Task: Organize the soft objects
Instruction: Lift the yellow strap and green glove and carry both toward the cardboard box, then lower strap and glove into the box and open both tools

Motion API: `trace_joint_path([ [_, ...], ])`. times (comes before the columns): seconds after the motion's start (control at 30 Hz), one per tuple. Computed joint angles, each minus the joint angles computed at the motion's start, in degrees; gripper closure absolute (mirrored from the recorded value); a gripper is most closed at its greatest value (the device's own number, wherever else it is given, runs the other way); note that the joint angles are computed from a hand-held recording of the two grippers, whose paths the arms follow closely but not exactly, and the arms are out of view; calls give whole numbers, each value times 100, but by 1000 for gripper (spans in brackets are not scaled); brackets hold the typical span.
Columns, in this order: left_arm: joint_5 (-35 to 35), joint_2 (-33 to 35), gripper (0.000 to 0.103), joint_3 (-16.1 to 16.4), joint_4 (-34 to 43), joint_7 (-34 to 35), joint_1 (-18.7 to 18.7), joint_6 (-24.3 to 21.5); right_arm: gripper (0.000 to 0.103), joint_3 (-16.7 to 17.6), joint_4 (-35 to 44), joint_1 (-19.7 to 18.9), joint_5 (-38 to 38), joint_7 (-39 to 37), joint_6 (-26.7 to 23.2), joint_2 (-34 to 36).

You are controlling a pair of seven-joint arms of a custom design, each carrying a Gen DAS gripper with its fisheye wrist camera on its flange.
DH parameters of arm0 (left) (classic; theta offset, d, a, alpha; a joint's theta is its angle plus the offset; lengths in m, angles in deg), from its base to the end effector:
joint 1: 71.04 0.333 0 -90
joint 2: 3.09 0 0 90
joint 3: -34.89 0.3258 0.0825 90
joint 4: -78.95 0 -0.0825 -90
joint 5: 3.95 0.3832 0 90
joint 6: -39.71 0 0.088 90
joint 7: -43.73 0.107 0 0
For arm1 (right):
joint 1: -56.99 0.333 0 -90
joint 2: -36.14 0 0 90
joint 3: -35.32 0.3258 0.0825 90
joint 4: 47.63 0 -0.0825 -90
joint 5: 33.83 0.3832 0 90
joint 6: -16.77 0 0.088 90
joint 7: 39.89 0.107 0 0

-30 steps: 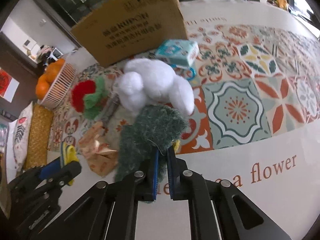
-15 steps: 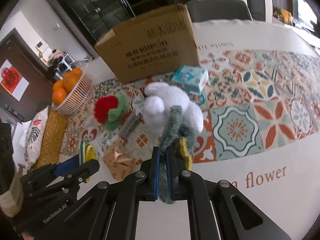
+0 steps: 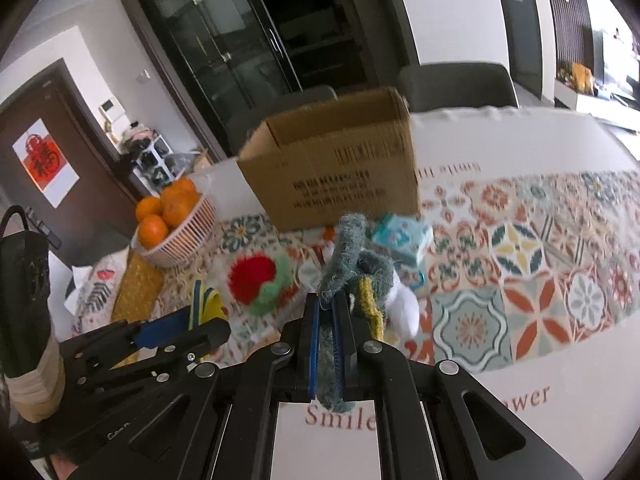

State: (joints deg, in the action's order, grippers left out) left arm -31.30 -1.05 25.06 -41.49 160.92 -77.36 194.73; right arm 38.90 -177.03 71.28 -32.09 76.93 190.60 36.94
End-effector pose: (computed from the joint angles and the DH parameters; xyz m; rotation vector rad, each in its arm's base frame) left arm 0.5725 -0.1483 0.4736 -1.5679 2.3092 -0.8688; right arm 0.5437 0.1728 0.4565 -1.5388 1.8543 -0.3534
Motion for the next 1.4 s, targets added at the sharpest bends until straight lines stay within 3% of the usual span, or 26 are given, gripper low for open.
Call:
trace_joint_path([
  [0.33,7,259,69,-31,570,76,16,190,95,-1,492,-115,-232,41,271,243],
  [0.63,-38,689,69,-99,1369,148,86,69,95,5,1111,-272,-458,27,385,558],
  [0.87,374,1179,69,-76,2191,-182,56,17,95,40,1796,-407,-628,-60,310,929],
  [1.13,848,1806,69,-50,3166,-535,10,-164,95,115,2638,-572,-582,-305,112,1447],
  [1.4,1185,2539,69,-39,4312,-872,-31,-674,95,257,3459,-760,-451,-637,-178,1985],
])
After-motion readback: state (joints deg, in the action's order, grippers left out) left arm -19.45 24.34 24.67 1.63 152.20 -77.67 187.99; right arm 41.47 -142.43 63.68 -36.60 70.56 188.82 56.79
